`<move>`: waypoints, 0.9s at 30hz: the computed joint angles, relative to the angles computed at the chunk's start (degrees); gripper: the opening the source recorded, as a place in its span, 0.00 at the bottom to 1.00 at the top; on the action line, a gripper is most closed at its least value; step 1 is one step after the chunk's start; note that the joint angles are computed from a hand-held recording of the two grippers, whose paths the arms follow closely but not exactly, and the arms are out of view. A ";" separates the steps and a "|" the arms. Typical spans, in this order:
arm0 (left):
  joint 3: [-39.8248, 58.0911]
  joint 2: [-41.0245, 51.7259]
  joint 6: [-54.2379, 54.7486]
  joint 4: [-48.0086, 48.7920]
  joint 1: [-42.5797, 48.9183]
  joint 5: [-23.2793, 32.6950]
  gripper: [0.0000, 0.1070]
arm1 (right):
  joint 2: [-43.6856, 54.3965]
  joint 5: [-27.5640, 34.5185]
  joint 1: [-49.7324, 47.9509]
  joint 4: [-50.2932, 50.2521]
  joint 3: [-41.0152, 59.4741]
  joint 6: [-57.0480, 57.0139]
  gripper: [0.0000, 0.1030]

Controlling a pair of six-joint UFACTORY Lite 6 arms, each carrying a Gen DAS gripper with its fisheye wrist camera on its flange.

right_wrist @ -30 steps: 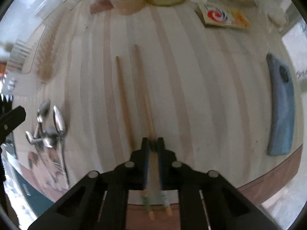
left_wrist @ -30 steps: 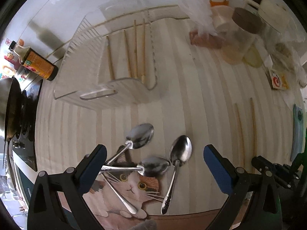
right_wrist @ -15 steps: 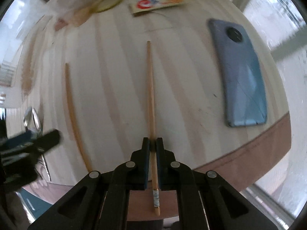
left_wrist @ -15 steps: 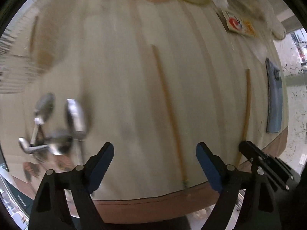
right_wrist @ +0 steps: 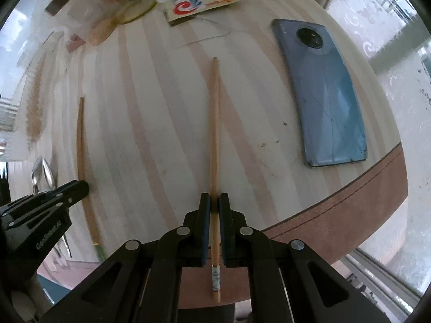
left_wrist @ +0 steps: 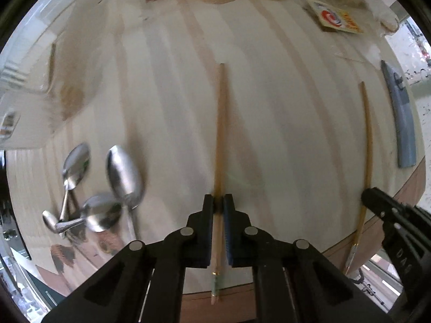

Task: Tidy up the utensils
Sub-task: 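Grasp a chopstick with the right tool while the left tool grasps another chopstick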

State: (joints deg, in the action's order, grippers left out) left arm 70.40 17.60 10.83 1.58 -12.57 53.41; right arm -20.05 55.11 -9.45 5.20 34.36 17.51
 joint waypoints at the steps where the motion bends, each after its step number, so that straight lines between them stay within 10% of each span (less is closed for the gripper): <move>1: -0.31 -0.22 0.29 -0.01 0.81 0.10 0.05 | -0.14 -0.01 0.36 0.51 -0.22 -0.41 0.07; 14: -0.89 -0.46 5.85 -2.37 7.27 1.47 0.05 | 2.06 0.70 11.12 1.56 0.60 2.55 0.07; 27: 6.11 5.14 6.00 -2.55 6.23 2.18 0.05 | 24.71 0.52 23.67 -1.33 20.85 14.59 0.07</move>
